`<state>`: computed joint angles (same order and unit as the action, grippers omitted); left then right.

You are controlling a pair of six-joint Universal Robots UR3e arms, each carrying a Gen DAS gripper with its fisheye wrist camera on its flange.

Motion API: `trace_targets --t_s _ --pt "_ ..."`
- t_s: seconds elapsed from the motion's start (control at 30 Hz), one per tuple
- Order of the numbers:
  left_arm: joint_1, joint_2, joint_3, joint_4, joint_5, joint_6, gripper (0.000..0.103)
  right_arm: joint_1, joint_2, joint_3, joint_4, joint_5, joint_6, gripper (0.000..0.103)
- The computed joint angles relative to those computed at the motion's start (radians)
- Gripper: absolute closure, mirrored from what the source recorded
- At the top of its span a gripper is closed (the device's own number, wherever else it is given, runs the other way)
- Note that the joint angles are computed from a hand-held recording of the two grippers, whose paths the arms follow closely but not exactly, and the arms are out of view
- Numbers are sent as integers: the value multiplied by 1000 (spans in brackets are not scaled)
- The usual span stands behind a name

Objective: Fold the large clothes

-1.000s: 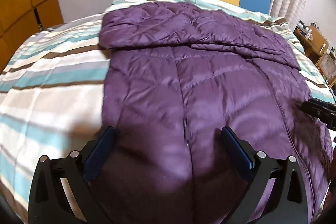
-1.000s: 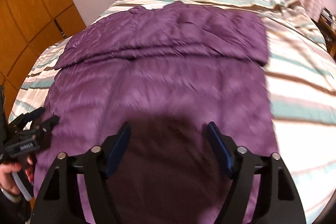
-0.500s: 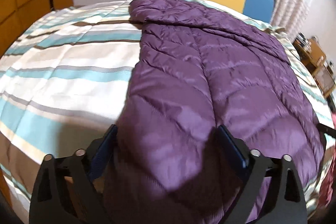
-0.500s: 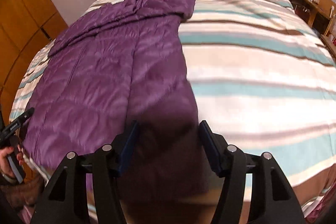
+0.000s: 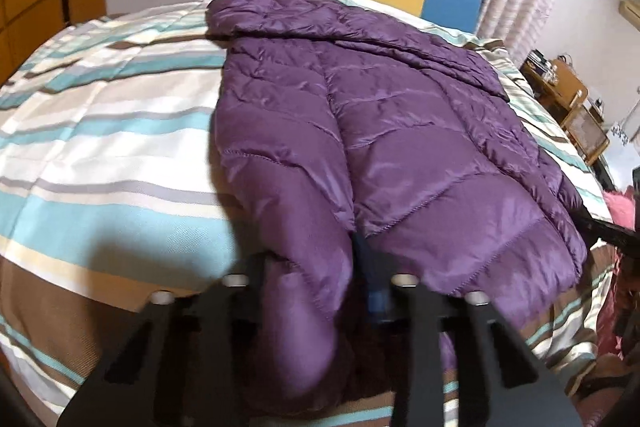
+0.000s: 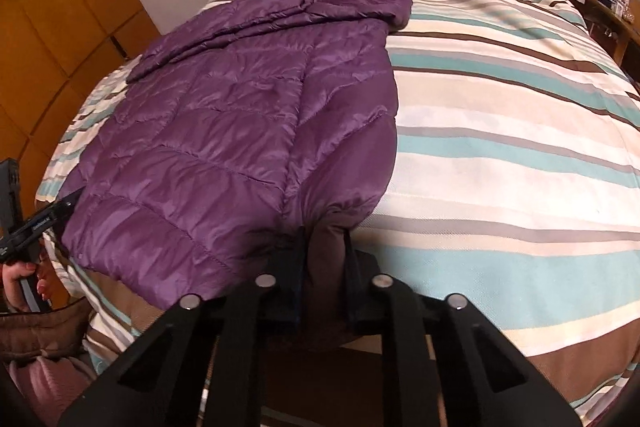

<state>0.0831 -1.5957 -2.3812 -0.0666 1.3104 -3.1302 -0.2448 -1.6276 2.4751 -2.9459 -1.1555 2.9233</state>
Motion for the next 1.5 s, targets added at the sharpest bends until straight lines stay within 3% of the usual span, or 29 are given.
trace_targets --t_s 0.17,0.3,0.43,0.5,0.6,0.7,0.77,0.83,0.93,1.1,1.3,1.5 --pt "32 127 -44 -82 -30 52 91 -64 -127 -1 177 91 -107 94" --pt "123 322 -91 -242 -126 132 92 -206 -352 0 516 265 -277 94" --pt "291 621 -104 -586 -299 234 92 -347 -542 -76 973 421 -500 95" --pt "366 713 -82 -727 -366 279 92 -376 -581 -117 1077 461 -544 95" --pt "394 668 -39 -720 -409 274 92 -359 -508 -146 982 487 -485 95" --pt "339 498 24 -530 -386 193 92 -288 -326 -172 664 459 -291 95" --pt "313 378 92 -450 -383 139 92 -279 -217 -196 542 475 -194 95" --pt "310 288 152 -403 -403 91 92 -224 -92 -245 363 434 -54 95" --pt "272 112 276 -301 -376 -1 92 -171 76 -348 207 403 85 95" --pt "210 -113 483 -248 -302 -83 92 -92 321 -601 108 334 254 95" --pt "148 -343 750 -306 -209 -98 92 -47 513 -819 118 262 352 95" --pt "121 -467 887 -325 -153 -111 92 -30 655 -967 104 219 431 95"
